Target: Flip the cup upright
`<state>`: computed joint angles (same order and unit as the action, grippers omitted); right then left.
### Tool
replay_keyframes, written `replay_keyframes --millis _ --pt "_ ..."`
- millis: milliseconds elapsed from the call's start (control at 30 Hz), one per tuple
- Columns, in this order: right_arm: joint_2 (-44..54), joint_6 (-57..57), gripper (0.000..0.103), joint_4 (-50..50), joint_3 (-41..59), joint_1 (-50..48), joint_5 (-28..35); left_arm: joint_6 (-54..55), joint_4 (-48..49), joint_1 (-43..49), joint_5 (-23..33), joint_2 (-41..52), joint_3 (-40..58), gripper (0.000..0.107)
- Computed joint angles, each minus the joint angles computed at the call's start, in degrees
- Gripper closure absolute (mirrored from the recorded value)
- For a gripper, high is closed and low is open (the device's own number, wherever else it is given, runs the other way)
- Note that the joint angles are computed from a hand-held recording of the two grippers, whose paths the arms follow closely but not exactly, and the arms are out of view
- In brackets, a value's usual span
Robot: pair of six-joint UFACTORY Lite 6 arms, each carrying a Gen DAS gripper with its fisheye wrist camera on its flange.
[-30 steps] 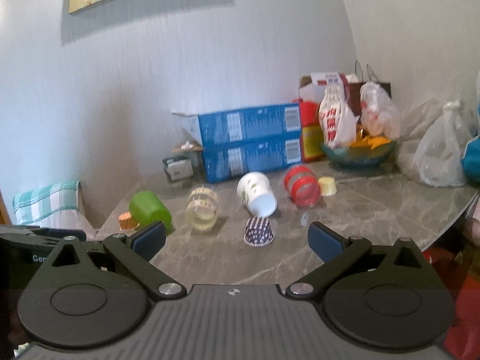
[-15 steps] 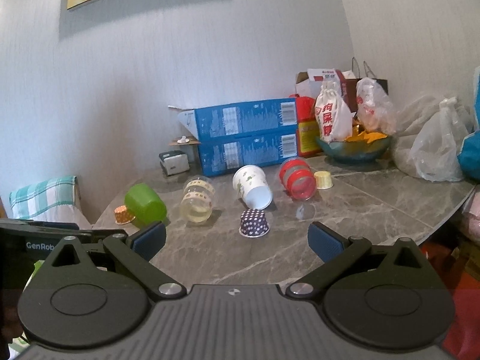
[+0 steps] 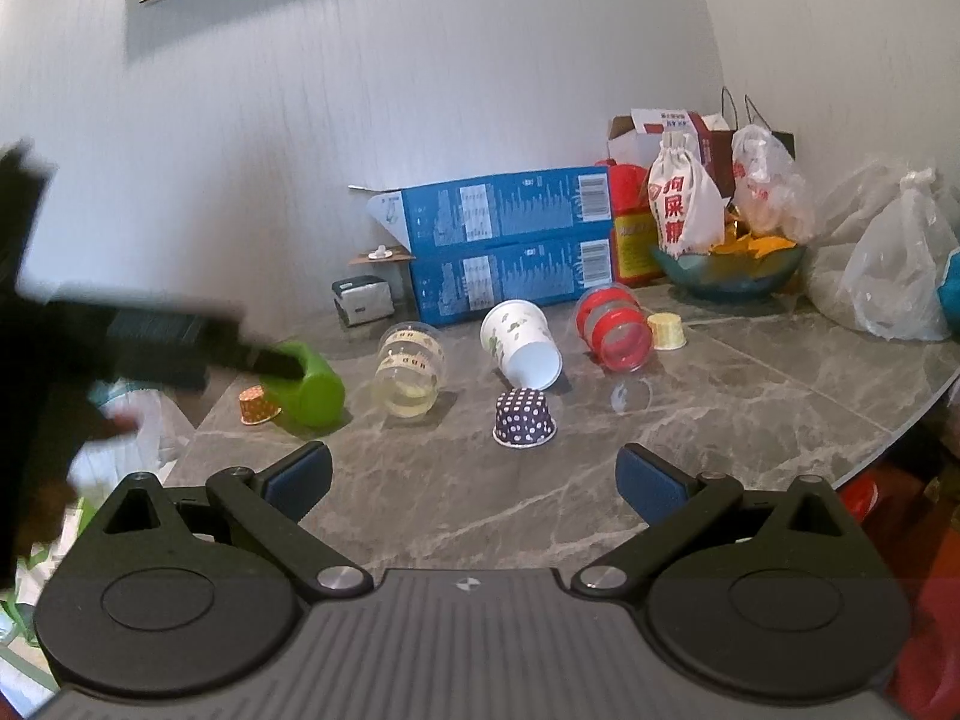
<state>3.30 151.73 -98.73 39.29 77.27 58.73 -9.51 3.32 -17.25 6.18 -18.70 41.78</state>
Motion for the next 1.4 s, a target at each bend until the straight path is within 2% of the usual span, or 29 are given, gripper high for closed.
replay_keyframes --millis 67,167,300,367,400,600,833,933,1067,1267,1400 --pt "-1.35 1.59 0.001 -1.19 -1.70 -0.32 -0.33 -2.75 3.15 -1.28 5.75 10.71 11.99 0.004" --pt "-3.81 4.01 0.001 -3.07 -4.75 -1.39 -1.69 3.33 -4.72 -0.66 15.04 26.40 29.98 0.004" --pt "-6.83 6.34 0.001 -4.81 -8.34 -3.20 -3.28 -7.74 5.09 -2.42 27.83 45.12 52.78 0.004" --pt "-8.32 7.53 0.001 -6.08 -10.25 -4.09 -3.73 -9.84 6.11 -2.48 32.99 52.53 61.55 0.007" --pt "-9.00 8.13 0.001 -6.62 -11.11 -4.48 -3.93 -10.34 6.32 -2.50 34.86 55.21 64.74 0.010" --pt "-11.78 15.01 0.001 -12.37 -15.89 -7.72 -5.34 -13.90 5.95 -2.49 39.94 64.47 75.41 0.013" --pt "-12.00 20.29 0.001 -14.71 -18.51 -7.62 -4.26 -16.25 9.97 -3.93 44.54 73.05 85.80 0.013" --pt "-11.89 21.58 0.001 -14.10 -19.33 -6.45 -3.33 -17.50 11.69 -4.40 45.63 75.61 88.29 0.022" --pt "-12.70 21.89 0.001 -12.27 -20.12 -5.22 -2.66 -18.78 10.94 -3.60 43.34 74.12 84.55 0.049" --pt "-13.10 21.98 0.001 -12.11 -19.91 -4.74 -2.43 -18.10 10.75 -3.25 35.30 63.23 69.00 0.050" --pt "-11.83 18.96 0.001 -10.97 -17.36 -4.60 -3.42 -15.29 10.31 -3.17 27.61 48.07 51.07 0.050"
